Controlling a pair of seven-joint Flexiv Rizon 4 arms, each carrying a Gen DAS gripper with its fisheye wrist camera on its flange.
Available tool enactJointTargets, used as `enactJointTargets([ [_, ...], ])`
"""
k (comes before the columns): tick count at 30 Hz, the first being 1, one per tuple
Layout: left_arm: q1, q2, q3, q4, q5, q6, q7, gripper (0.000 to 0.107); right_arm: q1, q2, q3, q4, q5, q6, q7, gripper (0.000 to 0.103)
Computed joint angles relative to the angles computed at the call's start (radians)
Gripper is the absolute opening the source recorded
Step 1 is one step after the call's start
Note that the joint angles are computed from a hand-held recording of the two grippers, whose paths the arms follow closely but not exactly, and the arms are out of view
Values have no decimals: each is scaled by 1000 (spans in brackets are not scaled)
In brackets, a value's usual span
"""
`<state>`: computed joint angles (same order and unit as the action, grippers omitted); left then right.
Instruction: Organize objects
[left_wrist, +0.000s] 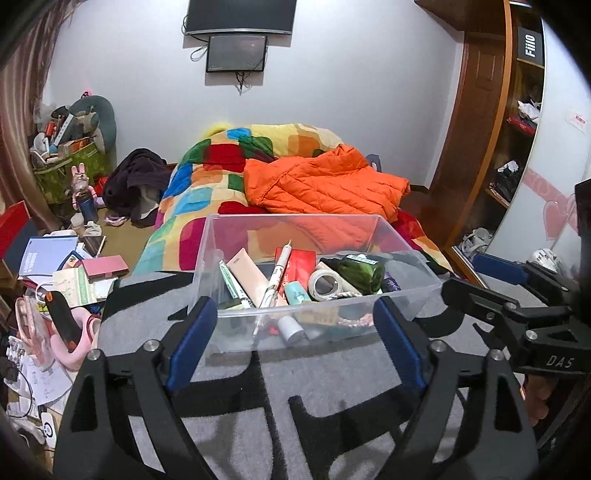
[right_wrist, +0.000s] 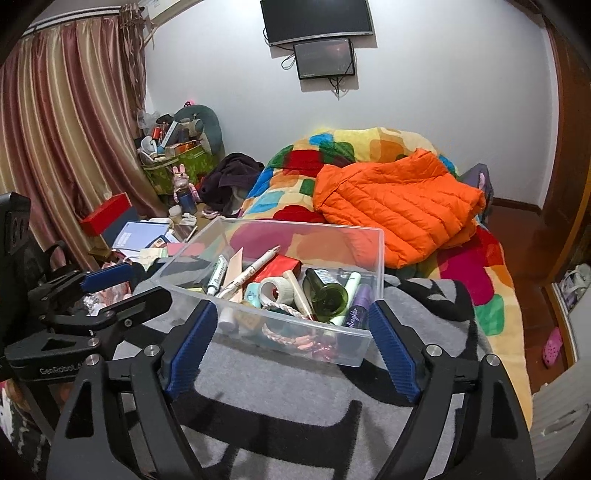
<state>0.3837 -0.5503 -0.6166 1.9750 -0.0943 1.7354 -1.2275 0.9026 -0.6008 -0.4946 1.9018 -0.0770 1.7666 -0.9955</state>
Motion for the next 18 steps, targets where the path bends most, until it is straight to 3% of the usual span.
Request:
enactJointTargets([
  [18, -37, 5, 55, 37, 17, 19, -36, 89, -9, 14, 41, 50, 30, 17, -2, 83],
])
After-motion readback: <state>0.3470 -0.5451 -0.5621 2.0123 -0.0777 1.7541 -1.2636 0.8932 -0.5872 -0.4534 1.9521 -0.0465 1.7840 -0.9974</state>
